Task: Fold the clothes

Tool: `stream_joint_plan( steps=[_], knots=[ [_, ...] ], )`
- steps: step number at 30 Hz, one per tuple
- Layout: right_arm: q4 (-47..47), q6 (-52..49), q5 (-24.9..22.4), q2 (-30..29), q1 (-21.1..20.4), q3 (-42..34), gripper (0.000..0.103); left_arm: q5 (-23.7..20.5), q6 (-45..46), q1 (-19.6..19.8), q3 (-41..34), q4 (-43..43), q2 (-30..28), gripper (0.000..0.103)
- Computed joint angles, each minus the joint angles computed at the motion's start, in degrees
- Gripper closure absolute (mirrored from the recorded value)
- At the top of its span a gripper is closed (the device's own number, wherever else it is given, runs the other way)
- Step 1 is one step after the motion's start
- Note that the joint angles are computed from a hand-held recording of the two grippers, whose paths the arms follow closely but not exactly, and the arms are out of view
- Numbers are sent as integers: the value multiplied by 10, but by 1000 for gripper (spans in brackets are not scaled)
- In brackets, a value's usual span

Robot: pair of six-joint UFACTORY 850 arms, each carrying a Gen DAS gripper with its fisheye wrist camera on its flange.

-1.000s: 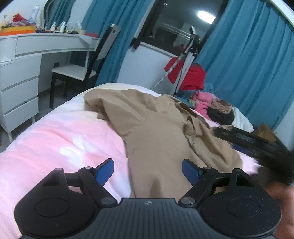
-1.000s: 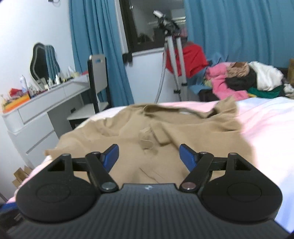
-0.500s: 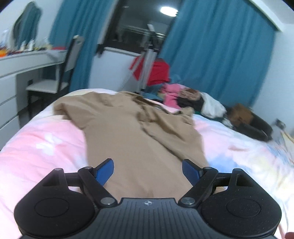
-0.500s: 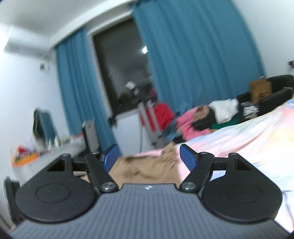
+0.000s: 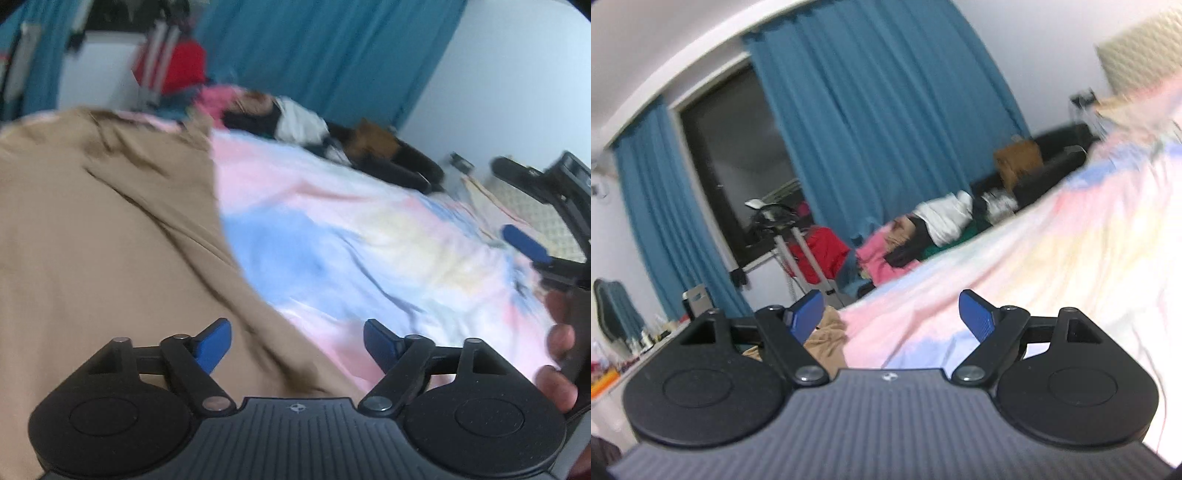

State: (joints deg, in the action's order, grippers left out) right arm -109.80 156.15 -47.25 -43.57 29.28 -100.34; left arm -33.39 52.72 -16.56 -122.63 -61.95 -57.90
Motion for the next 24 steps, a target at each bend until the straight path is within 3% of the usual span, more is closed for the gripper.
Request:
stream_joint_plan(
  steps=[3, 6, 8, 9, 13, 16, 20, 24],
  knots=[
    [9, 3, 21, -3, -8, 0, 21, -19, -52, -14, -54, 41, -42, 38],
    [-2, 13, 49, -9, -13, -4, 21, -37, -89, -20, -97, 71, -78, 61],
    [-2, 6, 70, -10, -14, -7, 21, -59, -127, -20, -142, 106, -108, 98],
    [-2, 4, 78, -9, -14, -7, 21, -65, -135, -18, -154, 113, -115, 102],
    [3, -5, 100, -10, -14, -8, 21, -89, -120, -3, -152, 96, -109, 103],
    [8, -6, 114, -11, -15, -11, 21, -133, -114, 19, -140, 62, -93, 103],
    [35, -29, 140, -16, -16, -23, 21, -160, -173, 42, -152, 58, -93, 103],
    [60, -74, 156, -21, -13, -39, 21, -147, -194, 38, -153, 79, -94, 102]
  ],
)
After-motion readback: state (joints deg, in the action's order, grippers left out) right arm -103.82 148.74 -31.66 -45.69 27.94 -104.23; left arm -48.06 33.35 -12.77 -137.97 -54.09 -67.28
